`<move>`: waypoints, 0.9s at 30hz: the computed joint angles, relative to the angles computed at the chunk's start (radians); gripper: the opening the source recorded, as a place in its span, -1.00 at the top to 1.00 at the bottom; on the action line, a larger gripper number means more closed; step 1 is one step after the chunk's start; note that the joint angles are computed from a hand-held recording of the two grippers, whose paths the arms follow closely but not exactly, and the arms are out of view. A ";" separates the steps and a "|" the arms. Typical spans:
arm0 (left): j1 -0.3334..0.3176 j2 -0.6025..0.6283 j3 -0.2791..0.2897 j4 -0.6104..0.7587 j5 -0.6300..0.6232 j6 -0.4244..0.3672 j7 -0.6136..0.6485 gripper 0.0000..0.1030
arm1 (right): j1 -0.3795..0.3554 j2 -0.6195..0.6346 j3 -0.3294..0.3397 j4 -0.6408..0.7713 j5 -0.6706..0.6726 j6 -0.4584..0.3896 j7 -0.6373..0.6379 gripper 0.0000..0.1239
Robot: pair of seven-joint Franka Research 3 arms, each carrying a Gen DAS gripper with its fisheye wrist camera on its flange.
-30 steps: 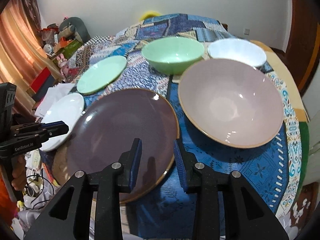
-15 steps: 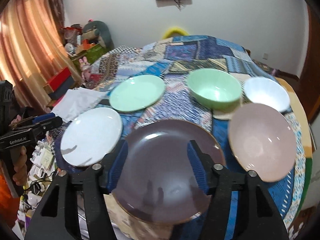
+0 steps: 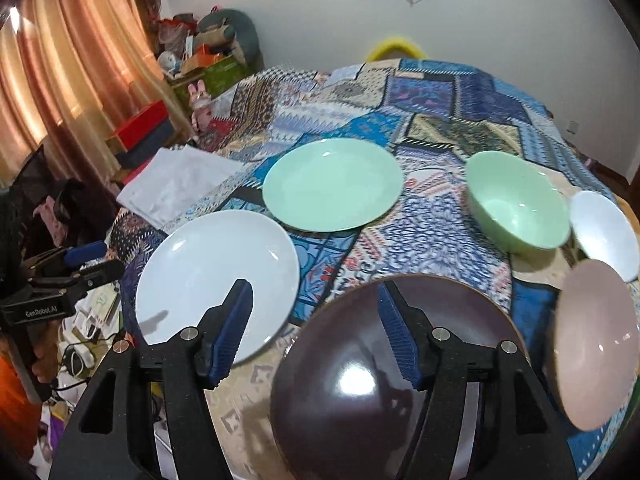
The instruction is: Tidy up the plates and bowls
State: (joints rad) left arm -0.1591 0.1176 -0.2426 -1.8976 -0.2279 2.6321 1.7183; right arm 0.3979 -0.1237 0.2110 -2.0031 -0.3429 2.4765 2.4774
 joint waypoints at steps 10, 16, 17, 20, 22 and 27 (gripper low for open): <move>0.036 0.069 -0.005 0.038 -0.036 -0.053 0.010 -0.28 | 0.040 0.158 -0.047 0.147 0.136 -0.086 -0.179 0.02; 0.056 0.108 -0.021 0.081 -0.082 -0.132 0.054 0.05 | 0.054 0.228 -0.072 0.220 0.224 -0.138 -0.276 0.04; 0.058 0.116 -0.022 0.090 -0.087 -0.152 0.055 0.06 | 0.056 0.237 -0.076 0.230 0.229 -0.145 -0.283 0.05; 0.059 0.127 -0.021 0.099 -0.092 -0.178 0.047 0.19 | 0.060 0.267 -0.083 0.266 0.269 -0.178 -0.328 0.17; 0.065 0.135 -0.025 0.107 -0.111 -0.195 0.052 0.20 | 0.061 0.285 -0.087 0.286 0.292 -0.196 -0.350 0.26; 0.066 0.131 -0.030 0.099 -0.124 -0.187 0.083 0.29 | 0.067 0.321 -0.096 0.325 0.332 -0.237 -0.383 0.43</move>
